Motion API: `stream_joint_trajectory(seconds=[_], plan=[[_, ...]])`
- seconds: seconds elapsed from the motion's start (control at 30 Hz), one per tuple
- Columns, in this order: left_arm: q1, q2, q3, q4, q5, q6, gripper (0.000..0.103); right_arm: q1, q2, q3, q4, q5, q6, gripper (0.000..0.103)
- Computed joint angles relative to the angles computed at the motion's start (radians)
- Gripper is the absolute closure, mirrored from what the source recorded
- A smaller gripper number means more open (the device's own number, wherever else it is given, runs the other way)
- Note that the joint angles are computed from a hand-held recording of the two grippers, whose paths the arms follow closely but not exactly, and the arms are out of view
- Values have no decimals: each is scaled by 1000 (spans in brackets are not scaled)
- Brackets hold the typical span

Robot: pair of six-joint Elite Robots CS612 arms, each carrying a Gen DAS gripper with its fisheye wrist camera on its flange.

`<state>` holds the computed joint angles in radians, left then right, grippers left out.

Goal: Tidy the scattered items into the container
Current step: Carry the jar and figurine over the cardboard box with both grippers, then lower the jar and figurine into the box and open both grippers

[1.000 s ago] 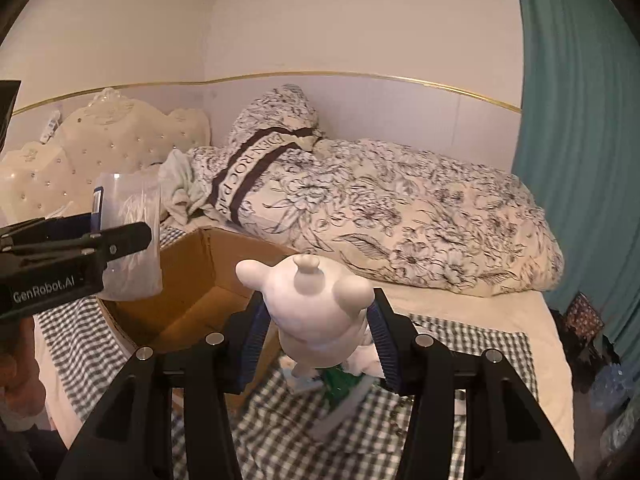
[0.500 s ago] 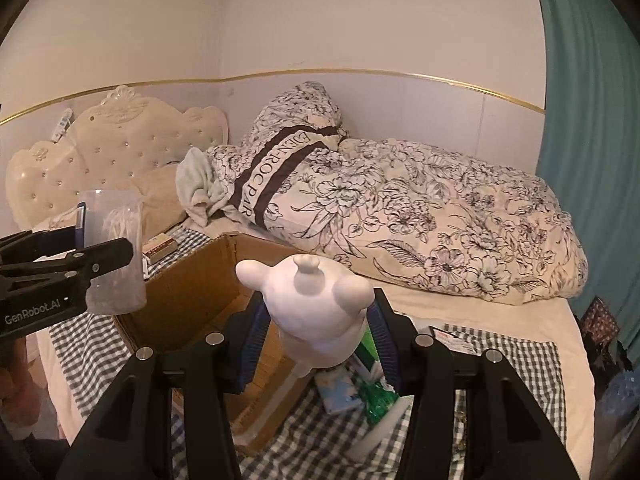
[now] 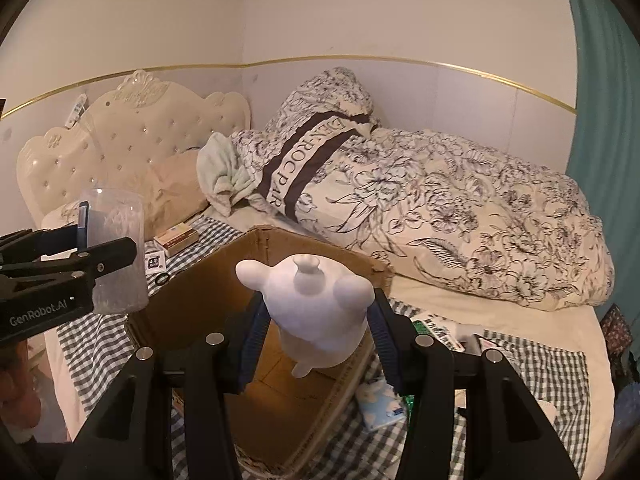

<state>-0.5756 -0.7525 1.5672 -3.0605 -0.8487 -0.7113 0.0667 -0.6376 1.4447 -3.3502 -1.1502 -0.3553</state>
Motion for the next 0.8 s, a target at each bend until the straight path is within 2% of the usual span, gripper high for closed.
stream_joint_trajectory(seconds=[0.33, 0.8], plan=[[34, 49, -76, 98, -115, 19, 37, 21, 41, -78, 132, -27, -29, 54], [74, 109, -170, 256, -232, -15, 37, 44, 80, -161, 330, -82, -99, 54]])
